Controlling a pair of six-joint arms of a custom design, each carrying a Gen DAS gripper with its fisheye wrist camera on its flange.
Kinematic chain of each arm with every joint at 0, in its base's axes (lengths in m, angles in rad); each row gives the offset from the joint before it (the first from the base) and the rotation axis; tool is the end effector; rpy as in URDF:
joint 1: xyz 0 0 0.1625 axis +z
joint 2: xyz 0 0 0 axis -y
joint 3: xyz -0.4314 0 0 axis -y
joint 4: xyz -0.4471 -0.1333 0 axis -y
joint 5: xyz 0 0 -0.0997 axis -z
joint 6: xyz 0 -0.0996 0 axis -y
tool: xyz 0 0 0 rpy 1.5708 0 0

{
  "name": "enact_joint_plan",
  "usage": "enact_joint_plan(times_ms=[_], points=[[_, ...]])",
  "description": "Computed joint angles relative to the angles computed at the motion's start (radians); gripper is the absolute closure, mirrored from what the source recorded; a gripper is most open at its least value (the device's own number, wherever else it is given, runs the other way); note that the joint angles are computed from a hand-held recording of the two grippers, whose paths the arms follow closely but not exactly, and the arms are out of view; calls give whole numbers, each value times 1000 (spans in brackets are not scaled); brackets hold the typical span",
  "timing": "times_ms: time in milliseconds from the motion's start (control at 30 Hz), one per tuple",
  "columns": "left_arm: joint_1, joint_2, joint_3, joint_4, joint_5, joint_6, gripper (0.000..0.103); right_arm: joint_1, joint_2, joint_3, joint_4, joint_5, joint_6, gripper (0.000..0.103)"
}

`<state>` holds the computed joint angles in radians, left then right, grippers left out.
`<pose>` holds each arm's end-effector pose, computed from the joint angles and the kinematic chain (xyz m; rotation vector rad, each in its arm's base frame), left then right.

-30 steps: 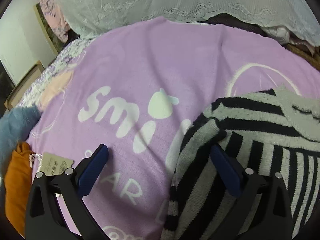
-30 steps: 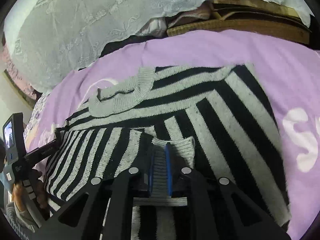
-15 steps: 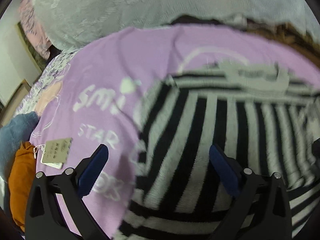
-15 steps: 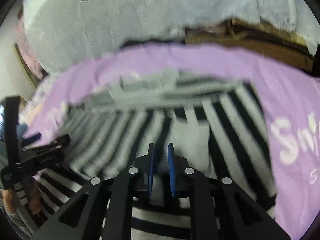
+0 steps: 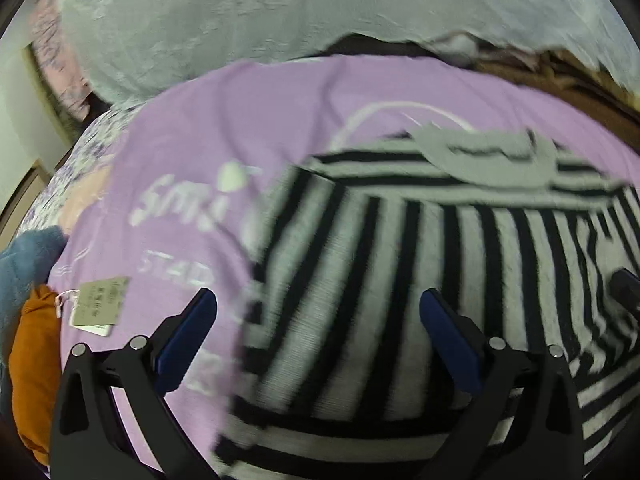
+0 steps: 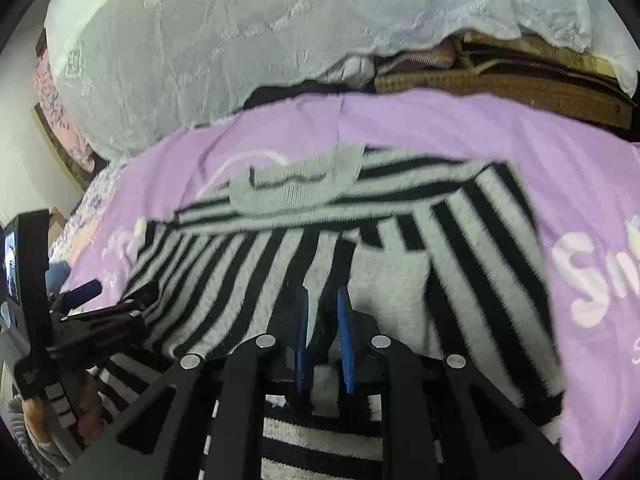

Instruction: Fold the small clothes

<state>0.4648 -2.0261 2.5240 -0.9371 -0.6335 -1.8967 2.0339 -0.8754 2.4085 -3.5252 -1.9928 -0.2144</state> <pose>-0.0760 -0.2770 0.2211 -0.1608 1.9034 -0.8383 0.2710 -0.3357 0.0048 0.7821 -2.5926 0.6458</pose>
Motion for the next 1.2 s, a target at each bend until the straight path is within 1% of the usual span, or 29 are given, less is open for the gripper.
enact_joint_plan(times_ms=[33, 67, 100, 133, 167, 200, 233, 267, 333, 367, 400, 467, 500, 533, 600, 667, 733, 867, 967, 1033, 1200], points=[[-9, 39, 7, -16, 4, 8, 4, 8, 8, -5, 28, -21, -5, 86], [-11, 92, 5, -9, 8, -3, 5, 18, 29, -10, 20, -45, -22, 82], [-10, 148, 0, 7, 13, -22, 4, 28, 49, -14, -7, -66, -45, 82], [-14, 190, -5, 23, 14, -42, 4, 34, 50, -16, -4, -77, -46, 82], [-19, 197, -10, 32, 10, -50, 5, 32, 38, -12, -1, -64, -32, 82], [-26, 189, -13, 36, 4, -51, 5, 24, 19, -4, -14, -36, -11, 82], [-40, 158, -11, 31, 3, -36, 5, 23, 9, 0, -32, -24, -3, 82], [-56, 123, -9, 33, 10, -27, 5, 27, 5, -2, -48, -27, 0, 82], [-87, 110, -16, 57, 23, -66, 5, 28, 1, -13, -64, -36, 2, 76], [-82, 120, -20, 59, 29, -77, 5, 19, 3, -17, -60, -33, 8, 72], [-65, 124, -18, 36, 34, -56, 5, 7, 6, -20, -51, -31, 13, 71], [9, 123, 9, -93, 45, 61, 4, -27, 26, -29, -13, -32, 23, 70], [29, 119, 18, -131, 55, 88, 4, -36, 39, -26, -45, -22, 2, 70], [25, 97, 25, -129, 63, 76, 4, -26, 48, -30, -56, -42, 24, 70], [14, 100, 24, -113, 61, 60, 4, -13, 50, -25, -78, -56, 25, 71], [5, 110, 25, -104, 59, 47, 4, 14, 62, -16, -122, -95, 13, 71], [-13, 100, 28, -89, 49, 34, 4, 39, 69, -10, -149, -119, -9, 70], [-45, 85, 32, -67, 22, 4, 4, 66, 64, 6, -168, -129, -25, 66], [-60, 67, 35, -48, 10, -8, 4, 62, 65, 5, -134, -144, -13, 65], [-66, 58, 39, -45, 1, -9, 4, 47, 67, 8, -122, -134, -4, 64], [-95, 22, 51, -28, -32, -28, 4, 58, 67, 25, -168, -138, -2, 64]])
